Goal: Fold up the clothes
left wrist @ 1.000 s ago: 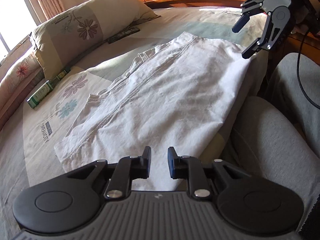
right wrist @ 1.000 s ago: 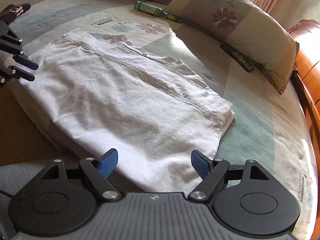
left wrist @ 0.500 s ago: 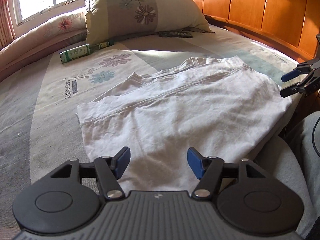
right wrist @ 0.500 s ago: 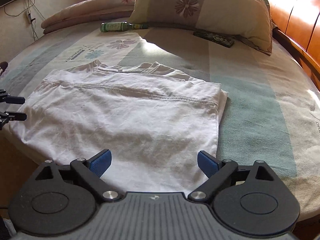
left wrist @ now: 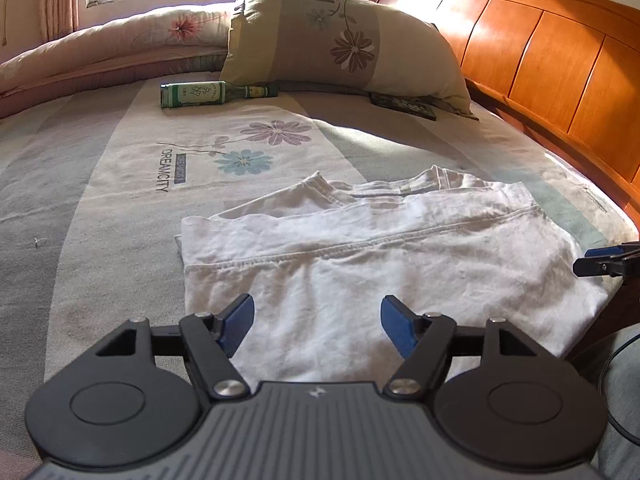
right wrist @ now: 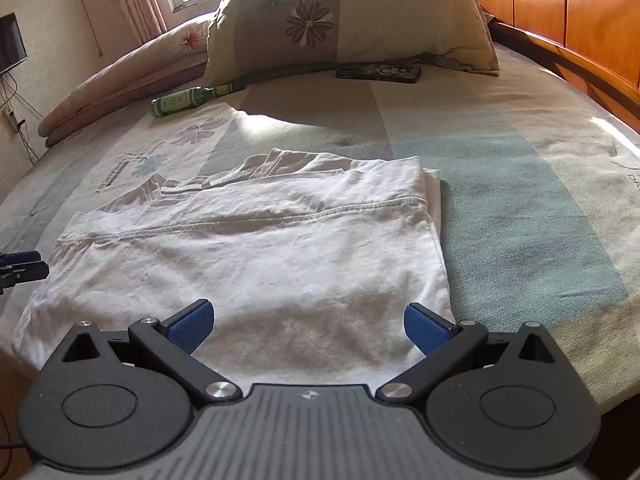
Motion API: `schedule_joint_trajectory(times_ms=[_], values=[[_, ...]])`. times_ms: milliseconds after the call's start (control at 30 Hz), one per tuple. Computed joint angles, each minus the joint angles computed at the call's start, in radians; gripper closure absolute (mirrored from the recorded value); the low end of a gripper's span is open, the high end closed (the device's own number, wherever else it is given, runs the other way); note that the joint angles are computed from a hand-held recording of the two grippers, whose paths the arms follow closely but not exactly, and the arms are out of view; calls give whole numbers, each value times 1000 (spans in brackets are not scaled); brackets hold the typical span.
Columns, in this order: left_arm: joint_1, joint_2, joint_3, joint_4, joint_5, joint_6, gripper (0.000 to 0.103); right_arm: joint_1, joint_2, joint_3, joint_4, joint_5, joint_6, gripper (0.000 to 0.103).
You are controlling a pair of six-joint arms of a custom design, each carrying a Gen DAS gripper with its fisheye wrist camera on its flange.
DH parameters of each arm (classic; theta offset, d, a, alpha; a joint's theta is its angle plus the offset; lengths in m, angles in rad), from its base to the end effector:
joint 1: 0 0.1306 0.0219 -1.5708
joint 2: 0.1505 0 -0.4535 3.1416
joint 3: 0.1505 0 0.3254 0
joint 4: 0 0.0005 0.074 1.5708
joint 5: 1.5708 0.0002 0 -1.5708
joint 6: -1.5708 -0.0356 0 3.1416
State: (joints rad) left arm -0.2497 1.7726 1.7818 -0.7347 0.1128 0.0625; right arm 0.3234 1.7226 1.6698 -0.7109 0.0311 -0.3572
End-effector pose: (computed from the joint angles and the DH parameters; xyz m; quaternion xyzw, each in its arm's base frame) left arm 0.5662 -0.1490 0.4865 0.1081 0.9044 -0.1145 0.3966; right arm 0.5323 0.1767 0.4704 0.0217 0.9193 0.1176 0.3749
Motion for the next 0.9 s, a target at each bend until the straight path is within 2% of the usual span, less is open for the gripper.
schedule_joint_trajectory(times_ms=[100,267,333,400,433,467,533,633,667,733,833,900], values=[[-4,31,36,12,2,38,32,-10,43,65,36,-31,-10,0],[-9,68,60,19,2,90,31,-17,147,172,49,-94,-19,0],[-4,83,66,14,-14,114,31,-13,174,192,24,-42,-7,0],[-1,99,69,0,-91,141,31,-11,192,194,0,37,-10,0],[1,108,71,-9,-131,156,31,-17,177,154,43,27,-3,0],[6,111,78,-14,-133,176,31,-24,159,104,104,11,6,0],[14,120,107,-35,-131,222,31,-15,150,77,134,35,32,0],[8,148,180,-56,-108,198,32,-1,140,42,175,72,71,0],[6,158,206,-64,-100,188,31,7,146,52,161,96,93,0],[1,196,274,-84,-30,176,28,22,155,64,145,140,132,0],[-5,289,435,-183,62,183,27,18,148,49,165,131,126,0],[-4,352,526,-228,70,192,27,15,144,41,174,120,124,0]])
